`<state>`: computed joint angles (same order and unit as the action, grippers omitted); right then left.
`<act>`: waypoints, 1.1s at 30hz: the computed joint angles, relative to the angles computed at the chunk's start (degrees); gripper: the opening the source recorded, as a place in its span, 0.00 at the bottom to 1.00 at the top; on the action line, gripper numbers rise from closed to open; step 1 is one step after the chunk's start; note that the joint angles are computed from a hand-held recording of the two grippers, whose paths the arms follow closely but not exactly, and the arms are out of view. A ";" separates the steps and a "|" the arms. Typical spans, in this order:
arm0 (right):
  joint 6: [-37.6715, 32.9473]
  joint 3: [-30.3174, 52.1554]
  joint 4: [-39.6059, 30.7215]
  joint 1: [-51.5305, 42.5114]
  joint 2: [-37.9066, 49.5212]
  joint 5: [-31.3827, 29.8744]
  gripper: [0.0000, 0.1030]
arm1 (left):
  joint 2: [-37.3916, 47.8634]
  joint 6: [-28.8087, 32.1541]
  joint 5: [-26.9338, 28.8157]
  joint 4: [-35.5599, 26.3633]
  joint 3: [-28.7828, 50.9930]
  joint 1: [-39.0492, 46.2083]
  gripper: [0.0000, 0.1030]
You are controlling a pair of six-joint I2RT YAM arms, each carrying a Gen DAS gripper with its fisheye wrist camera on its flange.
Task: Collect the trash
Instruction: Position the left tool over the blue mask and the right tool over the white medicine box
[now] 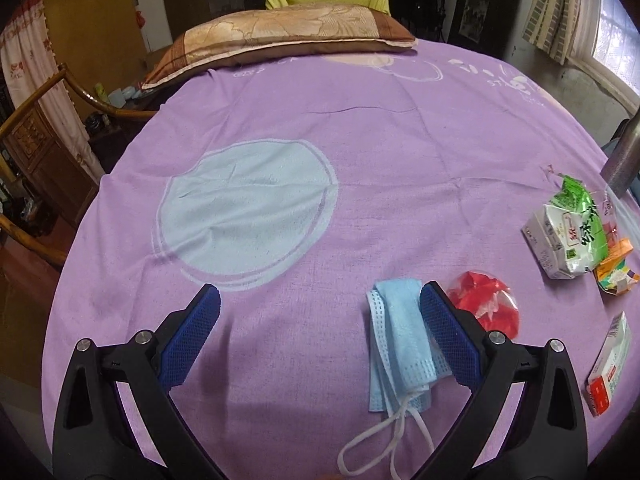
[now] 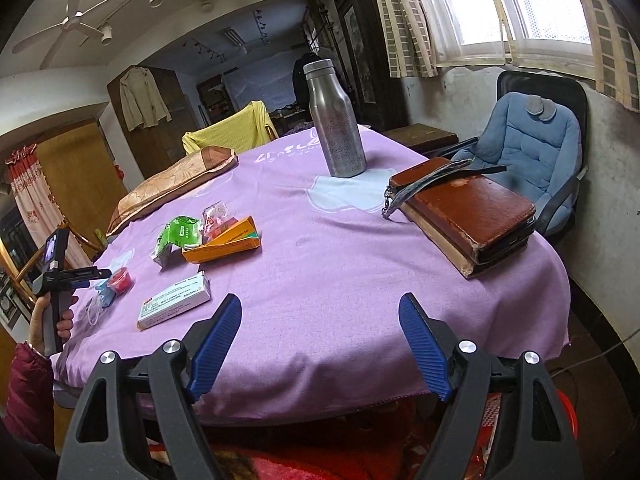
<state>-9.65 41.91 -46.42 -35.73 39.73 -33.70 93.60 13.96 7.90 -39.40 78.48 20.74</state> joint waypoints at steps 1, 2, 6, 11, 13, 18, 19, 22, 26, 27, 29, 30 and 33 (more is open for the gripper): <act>-0.25 -0.03 -0.09 -0.45 0.07 -0.31 0.77 | 0.37 -0.12 0.34 -0.33 0.27 0.16 0.93; -0.47 -0.08 -0.18 -0.83 0.06 -0.58 0.77 | 0.74 -0.27 0.64 -0.68 0.50 0.21 0.93; -0.57 -0.01 -0.28 -2.03 0.20 -1.73 0.77 | 0.85 0.17 2.24 -2.88 0.33 -2.45 0.93; -0.44 0.08 -0.67 -1.58 0.06 -1.91 0.77 | -2.45 0.32 6.84 -4.14 -1.56 -7.08 0.93; 0.20 0.05 -0.41 -0.07 -0.36 -1.05 0.77 | -3.25 0.10 6.23 -3.57 -2.18 -8.45 0.94; 1.87 -0.08 0.52 2.68 -0.47 0.02 0.77 | -1.09 -0.36 5.07 -3.88 -1.50 -6.84 0.93; 2.41 -0.04 0.80 3.41 -0.42 0.17 0.77 | -0.32 -0.38 5.67 -4.25 -1.18 -5.70 0.93; 4.57 0.04 2.33 7.12 -0.22 1.93 0.77 | 0.73 0.21 7.71 -4.46 -1.62 -3.53 0.93; 8.78 0.56 5.32 14.71 1.27 5.18 0.78 | 0.13 1.35 8.91 -4.59 -1.98 -3.26 0.93; 10.23 0.74 6.44 17.55 2.01 6.32 0.78 | 0.12 1.45 8.64 -4.50 -2.06 -3.43 0.93; 12.34 1.02 8.17 22.48 3.22 8.79 0.78 | 0.32 1.96 8.68 -4.55 -1.94 -3.47 0.93; 13.62 1.12 9.28 25.91 4.04 10.54 0.78 | 0.49 2.19 8.74 -4.54 -1.81 -3.42 0.93; 16.13 1.65 11.60 34.03 6.65 14.51 0.78 | 0.44 3.00 8.34 -4.15 -2.10 -3.54 0.94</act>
